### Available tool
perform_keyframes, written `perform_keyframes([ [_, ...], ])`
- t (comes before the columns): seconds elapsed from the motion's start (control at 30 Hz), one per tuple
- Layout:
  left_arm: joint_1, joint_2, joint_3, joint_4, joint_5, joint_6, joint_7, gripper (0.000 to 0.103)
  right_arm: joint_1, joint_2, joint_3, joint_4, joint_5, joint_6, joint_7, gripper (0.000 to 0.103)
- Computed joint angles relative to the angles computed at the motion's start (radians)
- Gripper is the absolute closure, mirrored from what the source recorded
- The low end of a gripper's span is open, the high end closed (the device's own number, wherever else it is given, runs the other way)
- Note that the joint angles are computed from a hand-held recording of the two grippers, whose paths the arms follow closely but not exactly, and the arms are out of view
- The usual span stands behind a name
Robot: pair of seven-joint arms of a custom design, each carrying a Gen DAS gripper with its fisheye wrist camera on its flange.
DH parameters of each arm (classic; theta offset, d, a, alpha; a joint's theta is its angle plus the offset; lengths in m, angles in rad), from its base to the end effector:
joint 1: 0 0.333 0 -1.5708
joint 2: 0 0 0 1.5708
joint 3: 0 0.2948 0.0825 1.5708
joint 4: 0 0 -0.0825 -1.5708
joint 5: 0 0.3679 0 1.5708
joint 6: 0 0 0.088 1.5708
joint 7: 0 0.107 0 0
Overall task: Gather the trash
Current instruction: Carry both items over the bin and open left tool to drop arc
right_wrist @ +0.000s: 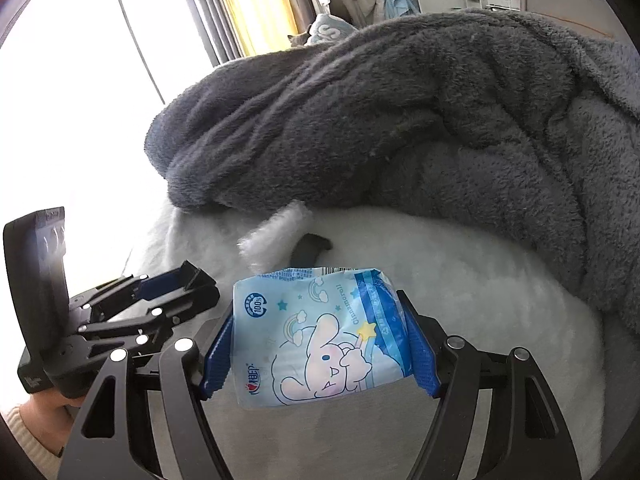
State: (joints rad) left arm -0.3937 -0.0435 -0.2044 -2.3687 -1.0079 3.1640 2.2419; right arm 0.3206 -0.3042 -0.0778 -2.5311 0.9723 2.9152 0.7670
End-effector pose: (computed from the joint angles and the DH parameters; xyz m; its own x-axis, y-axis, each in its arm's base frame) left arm 0.4591 -0.2209 0.4027 -0.3367 -0.9149 0.2228 -0.7066 0.0891 -0.7020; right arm 0.4512 0.0585 0.4302 0.2539 -0.9310 -0.2622 -0.7388 -0.0117 -0.6739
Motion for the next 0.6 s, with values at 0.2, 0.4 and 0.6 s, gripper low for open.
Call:
perform_keyframes([
  [0.2, -0.032, -0.104, 0.042, -0.11, 0.059, 0.013, -0.065, 0.052, 0.047, -0.024, 0.027, -0.009, 0.034, 0.032, 0.016, 0.03],
  [0.4, 0.008, -0.224, 0.032, -0.239, 0.201, 0.022, -0.212, 0.052, 0.104, -0.053, 0.049, -0.038, 0.037, 0.058, 0.045, 0.03],
  [0.6, 0.081, -0.341, -0.003, -0.348, 0.313, 0.001, -0.334, 0.052, 0.173, -0.07, 0.053, -0.053, 0.041, 0.082, 0.07, 0.03],
])
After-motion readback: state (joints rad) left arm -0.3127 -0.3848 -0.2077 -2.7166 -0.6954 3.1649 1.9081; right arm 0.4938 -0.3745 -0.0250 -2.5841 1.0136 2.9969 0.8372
